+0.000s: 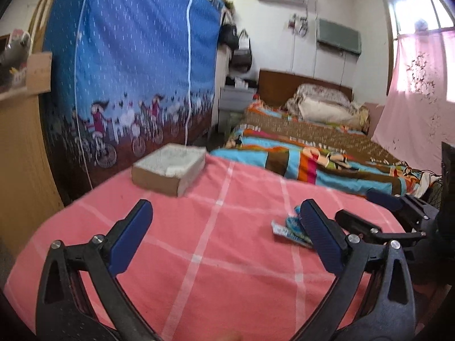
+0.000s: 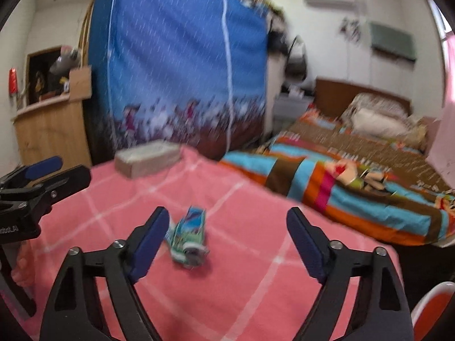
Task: Collect trash
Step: 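Grasp the green-and-white box with the right tool while the left tool grasps the thin white tube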
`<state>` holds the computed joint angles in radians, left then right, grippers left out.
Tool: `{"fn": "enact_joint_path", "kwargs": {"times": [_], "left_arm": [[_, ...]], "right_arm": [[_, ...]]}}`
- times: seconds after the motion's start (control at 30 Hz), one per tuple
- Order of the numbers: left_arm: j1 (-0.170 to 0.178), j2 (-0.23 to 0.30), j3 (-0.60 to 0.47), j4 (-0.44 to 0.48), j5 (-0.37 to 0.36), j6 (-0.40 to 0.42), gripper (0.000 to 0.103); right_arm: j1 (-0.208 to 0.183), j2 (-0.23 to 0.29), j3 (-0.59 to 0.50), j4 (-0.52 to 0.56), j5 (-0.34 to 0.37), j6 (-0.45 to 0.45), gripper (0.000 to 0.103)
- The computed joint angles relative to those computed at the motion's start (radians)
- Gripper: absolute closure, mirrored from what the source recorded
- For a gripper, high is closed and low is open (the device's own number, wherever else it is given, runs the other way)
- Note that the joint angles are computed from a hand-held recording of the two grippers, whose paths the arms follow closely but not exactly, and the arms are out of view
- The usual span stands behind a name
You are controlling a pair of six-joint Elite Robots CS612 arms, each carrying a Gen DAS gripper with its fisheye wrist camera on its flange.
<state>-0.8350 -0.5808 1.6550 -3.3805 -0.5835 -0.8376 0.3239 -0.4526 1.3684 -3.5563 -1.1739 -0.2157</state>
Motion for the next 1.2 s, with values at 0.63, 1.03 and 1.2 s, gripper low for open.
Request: {"fn": "enact_joint_path", "kwargs": {"times": [0.63,1.03,1.2], "left_arm": [[0.058,-0.011,-0.033,0.095,-0.348,-0.013,0.050],[0.084,0.017,-0.115,0.152,-0.538,-0.015,0.055],[0.086,0.029,-0.158,0.201,-0.560,-0.015,0.055]], "right_arm": [[-0.009,-0.015,-0.042,0.370,0.128,-0.072,0.089],[-0.039,-0.027,-0.007,0.275,0.054,0.058,0.089],[-0.049,-0.046,0.027,0.232,-0.035,0.051,0.089]]}}
